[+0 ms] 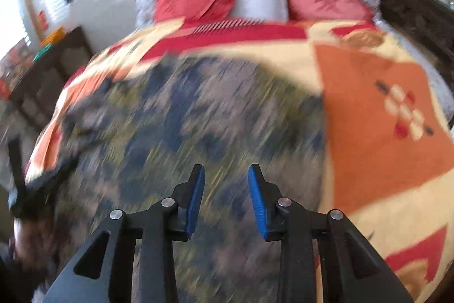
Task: Fold small clothes
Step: 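Open the right gripper off the fold and keep the left gripper pinching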
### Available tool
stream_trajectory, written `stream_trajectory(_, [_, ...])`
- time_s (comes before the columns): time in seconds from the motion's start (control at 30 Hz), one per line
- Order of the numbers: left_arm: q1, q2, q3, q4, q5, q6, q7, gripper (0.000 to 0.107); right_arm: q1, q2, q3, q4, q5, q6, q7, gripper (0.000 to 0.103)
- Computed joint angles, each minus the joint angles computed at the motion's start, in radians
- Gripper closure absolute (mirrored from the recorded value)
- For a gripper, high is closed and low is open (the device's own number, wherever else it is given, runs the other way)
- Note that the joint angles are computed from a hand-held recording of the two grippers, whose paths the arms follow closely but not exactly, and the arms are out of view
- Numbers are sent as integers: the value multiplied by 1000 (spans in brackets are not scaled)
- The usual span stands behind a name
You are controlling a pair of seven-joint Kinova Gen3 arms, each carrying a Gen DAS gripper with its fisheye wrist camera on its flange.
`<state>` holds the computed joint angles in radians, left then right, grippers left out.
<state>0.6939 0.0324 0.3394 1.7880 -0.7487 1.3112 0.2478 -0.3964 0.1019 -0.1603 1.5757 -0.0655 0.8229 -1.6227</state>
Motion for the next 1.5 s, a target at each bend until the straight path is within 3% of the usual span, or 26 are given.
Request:
stream_trajectory(0.1, [4, 9, 1, -9, -2, 16, -6, 100, -67, -21, 30, 87, 102, -61, -71, 61])
stream_trajectory(0.23, [10, 10, -3, -10, -2, 19, -5, 100, -6, -44, -8, 172, 50, -174, -39, 59])
stream_trajectory(0.83, [12, 9, -5, -9, -2, 18, -4, 100, -8, -54, -8, 186, 58, -184, -46, 58])
stream_trajectory(1.5, [11, 8, -3, -9, -3, 16, -4, 101, 26, -47, -1, 178, -60, -177, 43, 58])
